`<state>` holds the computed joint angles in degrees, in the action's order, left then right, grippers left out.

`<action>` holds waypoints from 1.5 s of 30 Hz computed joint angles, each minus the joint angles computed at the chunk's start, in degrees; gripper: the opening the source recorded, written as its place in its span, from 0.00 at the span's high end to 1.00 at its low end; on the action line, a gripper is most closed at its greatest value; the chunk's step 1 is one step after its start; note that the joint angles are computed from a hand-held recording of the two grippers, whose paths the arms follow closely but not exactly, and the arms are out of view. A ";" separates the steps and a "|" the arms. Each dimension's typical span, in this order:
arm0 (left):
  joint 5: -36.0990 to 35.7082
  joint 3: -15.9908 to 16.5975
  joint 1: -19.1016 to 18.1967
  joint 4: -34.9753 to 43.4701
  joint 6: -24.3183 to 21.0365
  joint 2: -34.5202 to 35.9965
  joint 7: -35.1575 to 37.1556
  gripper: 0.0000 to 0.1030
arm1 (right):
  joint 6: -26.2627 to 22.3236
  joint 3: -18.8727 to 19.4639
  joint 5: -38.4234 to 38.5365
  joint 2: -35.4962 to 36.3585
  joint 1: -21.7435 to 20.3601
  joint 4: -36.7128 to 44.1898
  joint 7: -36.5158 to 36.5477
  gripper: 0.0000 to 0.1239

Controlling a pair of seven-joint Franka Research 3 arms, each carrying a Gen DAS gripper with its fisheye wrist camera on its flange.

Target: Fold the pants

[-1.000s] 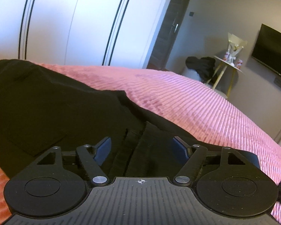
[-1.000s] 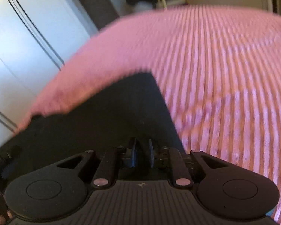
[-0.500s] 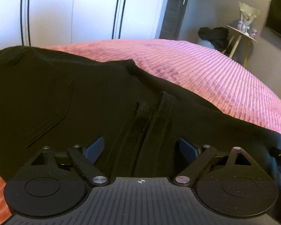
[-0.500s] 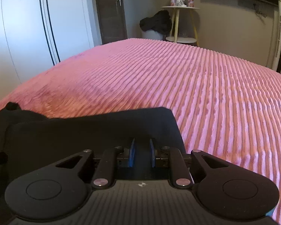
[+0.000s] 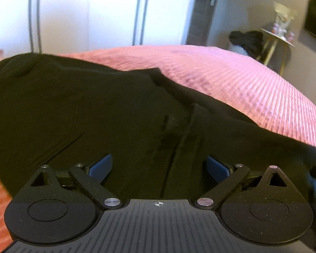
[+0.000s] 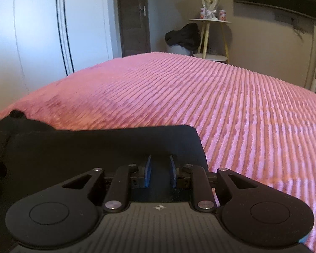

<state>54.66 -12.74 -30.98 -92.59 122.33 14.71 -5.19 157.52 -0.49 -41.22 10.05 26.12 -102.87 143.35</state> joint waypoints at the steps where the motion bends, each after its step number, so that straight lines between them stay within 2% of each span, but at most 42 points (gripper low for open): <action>1: -0.28 0.01 -0.10 -0.78 -0.59 -0.97 -1.35 0.03 | -0.68 0.91 3.11 -0.94 -0.44 -0.58 -2.34 0.66; 2: 0.00 0.00 -0.08 -1.95 -0.55 -2.17 -3.28 0.03 | -0.26 1.89 7.23 -1.83 -1.13 -1.46 -4.70 0.59; 3: 0.40 -0.09 0.11 -3.17 -0.22 -3.44 -5.19 0.03 | 1.70 3.52 14.97 -3.22 -2.41 -3.34 -8.85 0.48; 5: 1.76 -0.39 0.88 -6.81 0.87 -7.00 -10.57 0.03 | 3.70 5.54 26.37 -5.11 -3.49 -5.82 -14.94 0.47; 7: 3.17 -1.15 2.06 -10.87 1.46 -10.72 -17.01 0.02 | 3.54 6.55 34.22 -6.50 -3.70 -7.11 -19.14 0.46; 9: 2.92 -1.93 3.98 -15.42 3.64 -14.53 -22.61 0.02 | 2.50 6.21 34.29 -7.20 -3.37 -7.49 -17.35 0.46; 11: 2.22 -2.40 6.18 -19.66 8.67 -17.61 -25.78 0.02 | 0.87 5.70 30.59 -7.64 -3.14 -7.35 -12.34 0.46; 12: 1.75 -2.58 7.20 -21.13 11.53 -18.50 -26.44 0.02 | 1.30 5.69 30.87 -7.99 -3.28 -7.77 -10.69 0.46; 14: 0.51 -2.78 9.20 -23.35 18.15 -19.30 -26.96 0.02 | 3.30 6.26 37.34 -8.86 -3.71 -9.32 -10.86 0.46; 15: -0.04 -2.87 10.13 -24.03 21.36 -19.19 -27.57 0.02 | 5.07 6.81 43.78 -9.43 -3.79 -10.64 -13.35 0.46; 17: -1.67 -2.81 11.67 -25.07 28.06 -18.29 -28.14 0.02 | 6.29 7.47 50.34 -9.84 -3.63 -11.84 -17.32 0.45; 18: -2.27 -2.96 12.13 -25.03 30.02 -17.58 -27.77 0.02 | 6.54 7.69 52.71 -9.76 -3.52 -11.99 -19.42 0.45; 20: -2.03 -3.54 12.35 -24.06 29.82 -16.72 -25.85 0.02 | 7.37 7.79 55.37 -9.56 -3.50 -12.28 -21.86 0.45; 23: -1.91 -3.43 12.54 -23.62 32.81 -15.73 -23.28 0.02 | 9.30 7.75 61.12 -9.54 -3.65 -13.23 -24.39 0.45; 26: 0.08 -3.58 12.34 -23.29 30.97 -15.89 -24.90 0.02 | 10.05 7.46 56.10 -8.91 -3.61 -12.94 -21.12 0.45; 30: 3.22 -4.45 12.60 -26.34 23.48 -20.65 -36.35 0.02 | 9.46 7.01 47.69 -8.05 -3.29 -11.85 -18.44 0.44; 32: 5.02 -4.67 14.07 -31.17 23.65 -25.62 -41.58 0.02 | 9.74 6.90 46.31 -7.83 -3.20 -11.67 -18.04 0.42; 34: 6.03 -5.42 15.82 -36.81 22.97 -31.47 -43.55 0.02 | 10.56 6.96 47.74 -7.40 -3.32 -11.37 -18.76 0.38; 37: 2.18 -6.35 17.20 -44.89 18.99 -39.64 -43.12 0.02 | 11.88 6.74 48.46 -6.86 -3.41 -11.14 -19.35 0.35; 38: 0.38 -6.16 17.58 -47.47 19.11 -41.92 -43.73 0.02 | 12.41 6.59 48.34 -6.32 -3.37 -10.81 -19.17 0.35; 40: 1.92 -6.34 20.35 -52.98 24.30 -46.22 -49.78 0.02 | 13.38 6.25 48.18 -5.38 -3.14 -10.18 -18.33 0.32; 41: 4.31 -6.83 22.73 -55.28 28.48 -47.82 -54.58 0.02 | 13.70 5.89 47.44 -5.01 -2.84 -9.89 -17.39 0.32; 43: 13.92 -10.22 30.96 -57.22 38.28 -49.04 -68.19 0.02 | 14.11 5.08 45.68 -3.51 -2.27 -8.46 -16.56 0.30; 44: 18.25 -11.75 34.47 -56.36 41.07 -48.15 -73.31 0.02 | 14.17 4.69 44.59 -3.01 -1.90 -7.97 -16.40 0.29; 45: 20.40 -12.05 35.99 -55.92 42.42 -47.28 -75.26 0.02 | 14.26 4.35 43.78 -2.76 -1.62 -7.76 -16.40 0.28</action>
